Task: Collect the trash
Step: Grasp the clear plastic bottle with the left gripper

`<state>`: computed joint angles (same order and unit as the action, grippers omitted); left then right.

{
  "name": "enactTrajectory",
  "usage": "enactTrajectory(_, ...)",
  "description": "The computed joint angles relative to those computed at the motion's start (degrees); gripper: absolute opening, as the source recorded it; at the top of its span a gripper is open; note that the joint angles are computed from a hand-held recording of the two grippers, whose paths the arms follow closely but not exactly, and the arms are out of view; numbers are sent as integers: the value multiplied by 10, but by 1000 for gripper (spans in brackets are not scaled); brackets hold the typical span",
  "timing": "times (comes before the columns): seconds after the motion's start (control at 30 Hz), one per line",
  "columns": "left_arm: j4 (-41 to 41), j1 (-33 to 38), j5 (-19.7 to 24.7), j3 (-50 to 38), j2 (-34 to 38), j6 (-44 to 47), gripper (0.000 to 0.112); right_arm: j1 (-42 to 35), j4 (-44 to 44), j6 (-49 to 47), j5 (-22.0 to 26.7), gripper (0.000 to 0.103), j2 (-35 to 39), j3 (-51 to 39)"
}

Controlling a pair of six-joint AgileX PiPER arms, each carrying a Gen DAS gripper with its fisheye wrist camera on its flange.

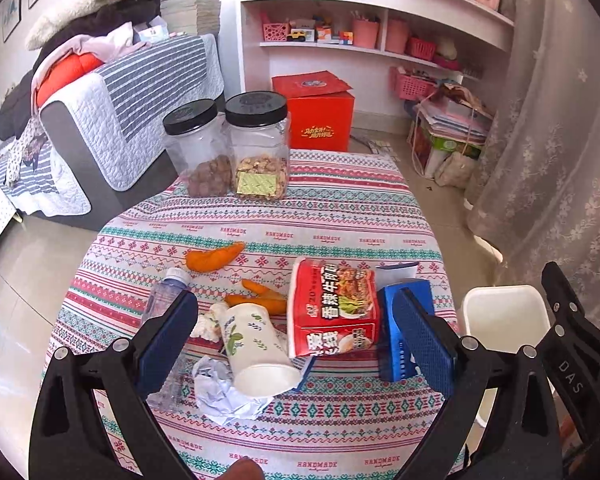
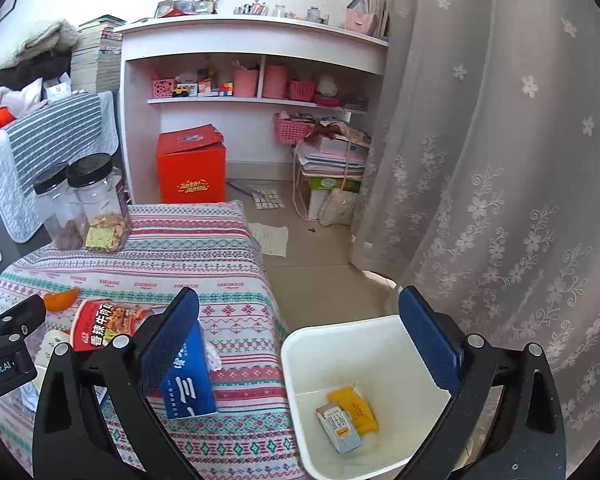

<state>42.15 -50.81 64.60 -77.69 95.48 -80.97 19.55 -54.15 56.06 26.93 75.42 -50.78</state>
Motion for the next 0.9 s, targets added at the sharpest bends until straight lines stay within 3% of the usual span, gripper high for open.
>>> enactTrajectory(0.23, -37, 49, -10, 83, -61, -4, 95, 69, 4, 19, 20, 96, 38, -25)
enactTrajectory(0.57, -96, 153, -62, 196, -143, 34, 95, 140, 31, 4, 17, 96, 80, -52)
enactTrajectory(0.7, -125, 212, -101, 235, -164, 66, 95, 164, 21, 11, 20, 96, 96, -60)
enactTrajectory(0.9, -264, 341, -188, 275, -138, 221, 95, 174, 60, -37, 5, 96, 124, -81)
